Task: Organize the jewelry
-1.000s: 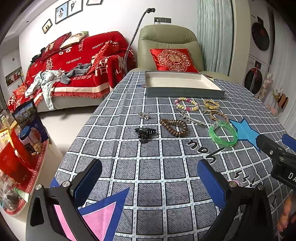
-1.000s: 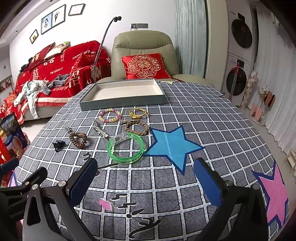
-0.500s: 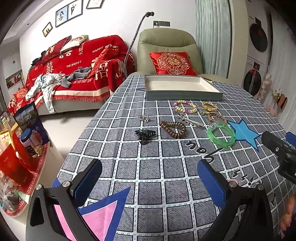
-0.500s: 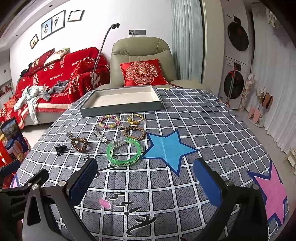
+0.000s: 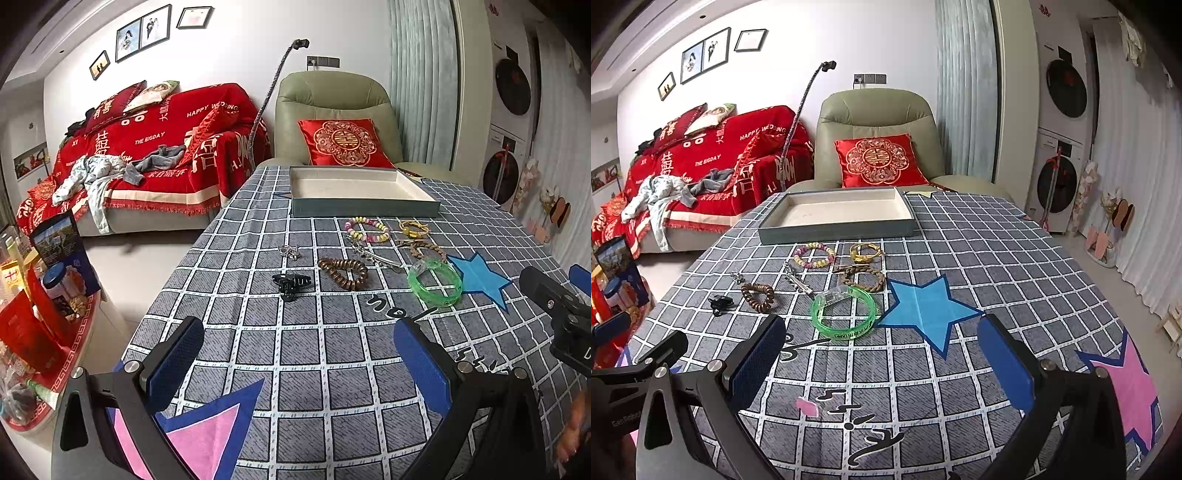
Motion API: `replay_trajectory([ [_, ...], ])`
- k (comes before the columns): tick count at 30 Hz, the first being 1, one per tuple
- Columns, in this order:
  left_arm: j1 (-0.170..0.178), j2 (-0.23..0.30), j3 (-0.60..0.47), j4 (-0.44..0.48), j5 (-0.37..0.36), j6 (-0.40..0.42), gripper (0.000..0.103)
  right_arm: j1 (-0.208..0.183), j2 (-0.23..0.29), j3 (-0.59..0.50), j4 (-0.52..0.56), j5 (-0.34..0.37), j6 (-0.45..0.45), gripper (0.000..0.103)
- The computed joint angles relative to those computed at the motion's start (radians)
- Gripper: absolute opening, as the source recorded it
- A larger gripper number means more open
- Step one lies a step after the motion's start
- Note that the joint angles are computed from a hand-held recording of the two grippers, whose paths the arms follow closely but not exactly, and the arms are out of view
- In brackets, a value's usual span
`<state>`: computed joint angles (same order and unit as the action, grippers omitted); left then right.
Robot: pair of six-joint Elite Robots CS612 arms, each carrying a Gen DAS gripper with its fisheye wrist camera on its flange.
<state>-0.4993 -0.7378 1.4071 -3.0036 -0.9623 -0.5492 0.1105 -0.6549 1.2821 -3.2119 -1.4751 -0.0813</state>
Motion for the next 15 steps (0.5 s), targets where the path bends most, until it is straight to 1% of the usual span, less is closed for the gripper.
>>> replay_trajectory([
  [6,-0.002,-0.005,0.01,-0.019,0.003,0.005,0.103,-0.001,-0.003,0.004,-0.012,0.005,0.002,0.103],
  [15,-0.003,-0.007,0.013,-0.018,0.002,0.005,0.103,0.0,-0.003,0.005,-0.014,0.006,0.001,0.103],
])
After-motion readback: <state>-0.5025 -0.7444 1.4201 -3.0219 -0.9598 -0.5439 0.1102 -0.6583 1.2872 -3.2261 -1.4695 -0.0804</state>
